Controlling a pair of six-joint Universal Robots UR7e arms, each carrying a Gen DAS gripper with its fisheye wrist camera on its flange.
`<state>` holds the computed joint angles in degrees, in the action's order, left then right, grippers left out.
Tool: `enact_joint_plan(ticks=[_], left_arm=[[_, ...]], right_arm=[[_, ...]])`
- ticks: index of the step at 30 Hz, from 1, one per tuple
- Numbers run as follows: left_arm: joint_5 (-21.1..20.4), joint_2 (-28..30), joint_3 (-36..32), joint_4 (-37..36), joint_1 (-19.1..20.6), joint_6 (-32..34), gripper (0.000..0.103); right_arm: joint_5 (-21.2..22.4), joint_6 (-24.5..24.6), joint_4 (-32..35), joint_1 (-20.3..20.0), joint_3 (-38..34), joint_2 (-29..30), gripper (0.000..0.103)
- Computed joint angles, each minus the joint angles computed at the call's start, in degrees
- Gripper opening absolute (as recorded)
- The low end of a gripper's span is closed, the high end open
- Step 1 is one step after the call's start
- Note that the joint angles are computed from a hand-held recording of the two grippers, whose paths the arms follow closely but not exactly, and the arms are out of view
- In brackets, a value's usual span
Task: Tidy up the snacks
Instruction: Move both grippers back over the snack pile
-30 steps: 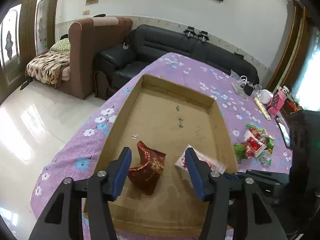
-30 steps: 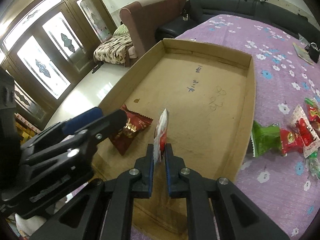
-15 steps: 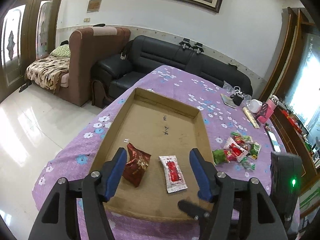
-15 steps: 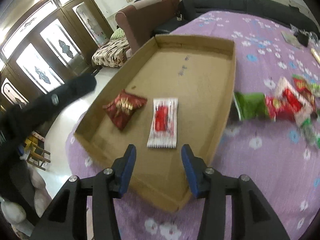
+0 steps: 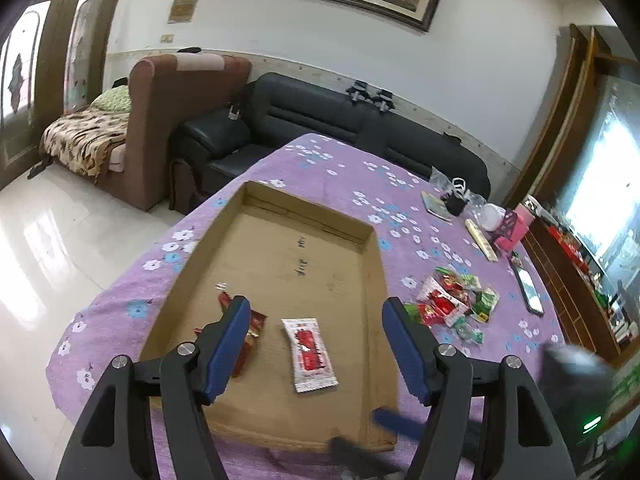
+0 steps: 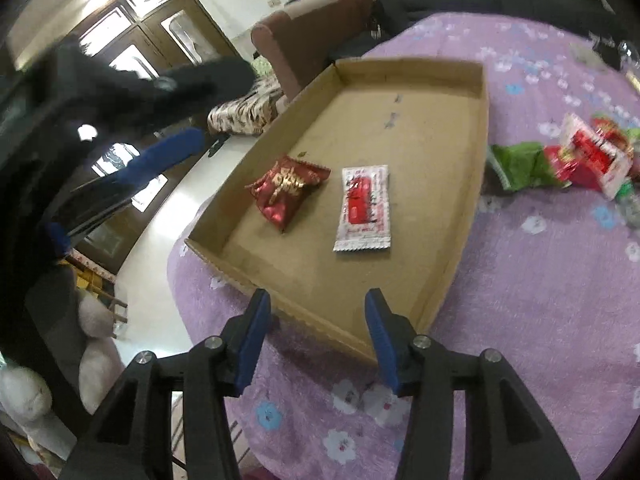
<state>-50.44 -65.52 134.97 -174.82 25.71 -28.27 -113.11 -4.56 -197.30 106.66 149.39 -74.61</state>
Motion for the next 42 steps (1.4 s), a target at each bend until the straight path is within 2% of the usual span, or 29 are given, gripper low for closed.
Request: enact_joint_plan(ticks=[3,5,7,9,11,15,21,24,25,26,30,36,39,42], left_arm=[[-0.63,0.63,-0.20,-0.02,-0.36,0.86,0.073],[-1.03,1.03,-0.35,-0.21,-0.32,0.86,0.073],[-1.88,1.80,-0.59,-0.67,-0.11,0.93,0.073],[-3.23,2.91,-1.02,-1.03,-0.01,1.45,0.073],[-4.50,3.99,-1.59,-0.59,-0.11,1.81,0.073],[-5.87,4.88,-2.19,0.53,-0.71,3.35,0.073],[-7.26,6.13,-4.00,3.40,-1.10,8.64,0.073],[-8.90,7.60,-5.43,4.36,-1.09,11.10,0.073],[-9.21,8.42,-6.18,4.98,-1.21,12.02,0.073],[-9.28,9.09,-6.86,5.55,-1.24,12.62,0.073],[-10.26,12.60,-10.47,7.97,-1.20,15.56,0.073],[-9.59,18.47,-18.32,14.24,-0.95,19.72,0.073],[-8.07,22.43,-24.19,18.38,-0.01,20.41,0.073],[-9.33,26.30,-30.81,25.16,1.72,17.91,0.073]], right_arm=[[-1.15,-3.40,-3.04,-0.64,2.38,-5.89,0.049],[-2.94,-5.26,-2.89,-2.69,3.71,-11.51,0.050],[-7.15,-6.46,-0.59,-5.29,3.27,-16.17,0.050],[-10.27,-8.37,-0.58,-7.55,1.99,-18.02,0.050],[-12.27,-11.10,-0.48,-9.62,-0.53,-17.64,0.049],[-14.40,-16.15,-1.44,-12.09,-6.31,-12.00,0.049],[-11.96,-17.43,2.57,-15.49,-10.96,-7.58,0.047],[-13.22,-17.92,2.60,-15.83,-11.57,-5.41,0.034],[-13.63,-17.71,2.36,-15.72,-11.41,-5.25,0.019],[-12.55,-16.57,3.89,-16.03,-11.09,-6.19,0.016],[-9.65,-15.15,4.20,-17.35,-9.40,-9.07,0.014],[-2.79,-13.04,3.09,-19.71,-2.52,-19.83,0.013],[1.20,-12.92,2.38,-22.41,1.38,-25.49,0.013],[5.71,-13.53,1.93,-26.54,4.03,-29.58,0.012]])
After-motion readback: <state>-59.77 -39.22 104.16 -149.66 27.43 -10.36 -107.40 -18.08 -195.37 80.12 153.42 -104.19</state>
